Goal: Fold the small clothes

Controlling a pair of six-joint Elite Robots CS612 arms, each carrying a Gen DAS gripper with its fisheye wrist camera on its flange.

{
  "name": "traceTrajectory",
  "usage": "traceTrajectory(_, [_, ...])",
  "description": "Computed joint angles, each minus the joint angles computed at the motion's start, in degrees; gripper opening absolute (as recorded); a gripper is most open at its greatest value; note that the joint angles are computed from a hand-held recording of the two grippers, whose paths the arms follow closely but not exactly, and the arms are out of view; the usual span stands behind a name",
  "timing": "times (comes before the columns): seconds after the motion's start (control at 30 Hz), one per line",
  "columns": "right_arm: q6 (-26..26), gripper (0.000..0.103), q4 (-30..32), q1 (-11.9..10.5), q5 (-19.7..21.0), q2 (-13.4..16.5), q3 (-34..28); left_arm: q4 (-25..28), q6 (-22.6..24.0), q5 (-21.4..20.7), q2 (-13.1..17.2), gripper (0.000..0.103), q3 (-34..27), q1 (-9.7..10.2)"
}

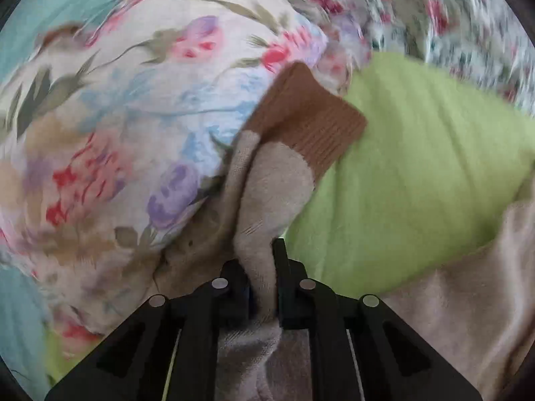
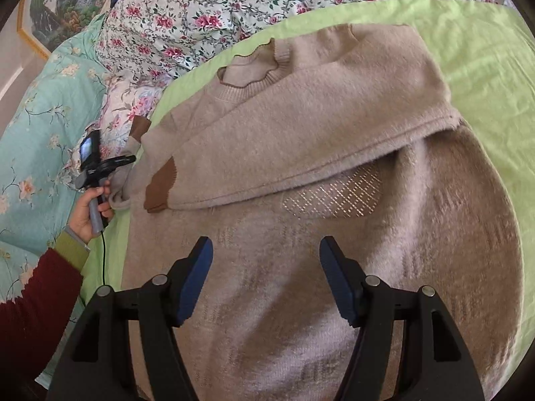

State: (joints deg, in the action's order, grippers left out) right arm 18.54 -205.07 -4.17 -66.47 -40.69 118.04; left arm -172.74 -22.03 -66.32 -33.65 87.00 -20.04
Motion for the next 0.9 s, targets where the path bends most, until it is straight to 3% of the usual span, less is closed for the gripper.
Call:
traceTrajectory(0.1, [0.7, 0.067, -1.1, -0.2, 0.4, 0.0, 0.5, -9.8, -1.7, -6.6, -2.1, 0.008, 4.7, 0.87])
traceTrajectory(0.2, [1.6, 0.067, -2.3, -0.3, 0.9, 0.0, 0.9, -18.6, -1.9, -10.9, -4.0, 0.008, 9.1, 0.45])
traceTrajectory(0.3, [2.4, 0.067, -3.8, -0.4, 1.1, -0.2, 1.5, -27.6, -2.0, -16.5, -5.7, 0.008, 12.9, -1.09])
traceTrajectory(0.43, [3.1, 0.067, -5.0, -0.5, 0.8, -0.7, 2.4, -35.0, -1.6, -21.6, -6.9, 0.008, 15.3, -4.35])
traceTrajectory(0.63, [4.7, 0.067, -7.1, -1.3, 0.1, -1.0, 4.0, -37.4, 2.4, -28.8, -5.8, 0.008, 13.7, -9.3])
traceTrajectory(0.77, [6.6, 0.067, -8.9, -2.2, 0.0, -0.5, 4.3, -31.9, 5.6, -30.0, -3.5, 0.008, 10.1, -12.51])
traceTrajectory(0.9, [7.5, 0.067, -9.8, -2.7, 0.0, 0.0, 3.7, -24.9, 7.2, -29.8, -0.6, 0.009, 6.1, -13.73])
